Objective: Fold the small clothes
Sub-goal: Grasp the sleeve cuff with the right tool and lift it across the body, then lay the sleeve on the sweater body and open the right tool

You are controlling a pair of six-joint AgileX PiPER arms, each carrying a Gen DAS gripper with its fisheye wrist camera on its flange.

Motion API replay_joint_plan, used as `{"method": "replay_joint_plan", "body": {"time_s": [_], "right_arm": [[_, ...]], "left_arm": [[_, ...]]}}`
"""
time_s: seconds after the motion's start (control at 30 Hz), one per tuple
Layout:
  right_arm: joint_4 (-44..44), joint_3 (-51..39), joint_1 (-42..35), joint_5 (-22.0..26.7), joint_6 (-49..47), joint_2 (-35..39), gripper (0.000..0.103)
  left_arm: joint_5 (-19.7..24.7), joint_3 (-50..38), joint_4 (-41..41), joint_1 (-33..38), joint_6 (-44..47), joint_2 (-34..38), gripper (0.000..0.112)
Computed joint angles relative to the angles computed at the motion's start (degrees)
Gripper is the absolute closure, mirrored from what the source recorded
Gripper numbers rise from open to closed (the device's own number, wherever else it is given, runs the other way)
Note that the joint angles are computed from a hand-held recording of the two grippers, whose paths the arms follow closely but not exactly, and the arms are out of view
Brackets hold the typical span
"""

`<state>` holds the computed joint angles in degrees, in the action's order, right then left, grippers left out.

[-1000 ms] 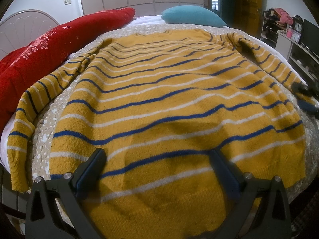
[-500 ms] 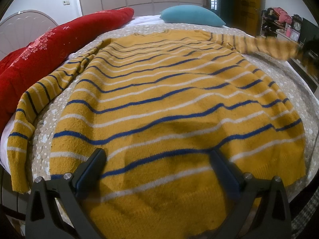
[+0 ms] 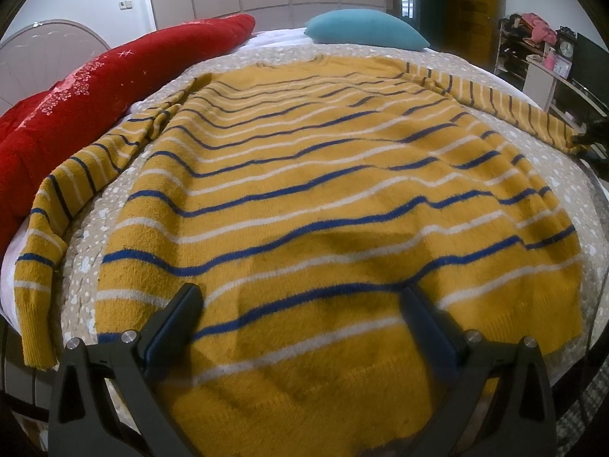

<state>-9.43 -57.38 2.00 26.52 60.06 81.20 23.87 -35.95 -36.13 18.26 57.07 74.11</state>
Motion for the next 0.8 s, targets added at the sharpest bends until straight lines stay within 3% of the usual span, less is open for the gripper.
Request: {"method": "replay_joint_plan", "body": {"time_s": [0.23, 0.33, 0.5, 0.57, 0.63, 0.67, 0.73, 0.8], "right_arm": [[-9.9, 6.9, 3.7, -0.4, 7.9, -9.9, 0.046], [-12.0, 9.5, 5.4, -1.6, 9.8, -11.6, 0.04], [-6.8, 5.6, 4.1, 0.2, 6.0, -5.0, 0.038], [-4.4, 6.2, 2.3, -1.8, 7.7, -3.4, 0.038], [-6.3, 6.8, 1.6, -3.6, 12.4, -3.1, 0.038], [-6.8, 5.4, 1.5, -2.4, 13.3, -2.3, 0.042], [-5.1, 0.9, 1.4, 0.8, 9.1, 0.0, 0.092], [-9.8, -7.0, 4.6, 9.2, 8.4, 3.1, 0.092]], "left_arm": [[-1.6, 1.2, -1.4, -0.6, 0.8, -0.7, 0.009], [-0.3, 0.7, -1.6, -0.1, 1.2, -0.8, 0.009], [14.6, -2.8, -8.7, 8.4, 8.2, -1.5, 0.009], [22.0, -3.8, -11.6, 13.1, 11.2, -2.6, 0.009], [25.2, -4.0, -12.8, 15.6, 13.1, -4.0, 0.009], [27.1, -4.4, -13.5, 17.4, 14.5, -4.7, 0.009], [30.8, -5.4, -15.3, 21.5, 17.1, -5.3, 0.009], [33.7, -6.4, -17.0, 25.6, 18.9, -5.3, 0.009]]}}
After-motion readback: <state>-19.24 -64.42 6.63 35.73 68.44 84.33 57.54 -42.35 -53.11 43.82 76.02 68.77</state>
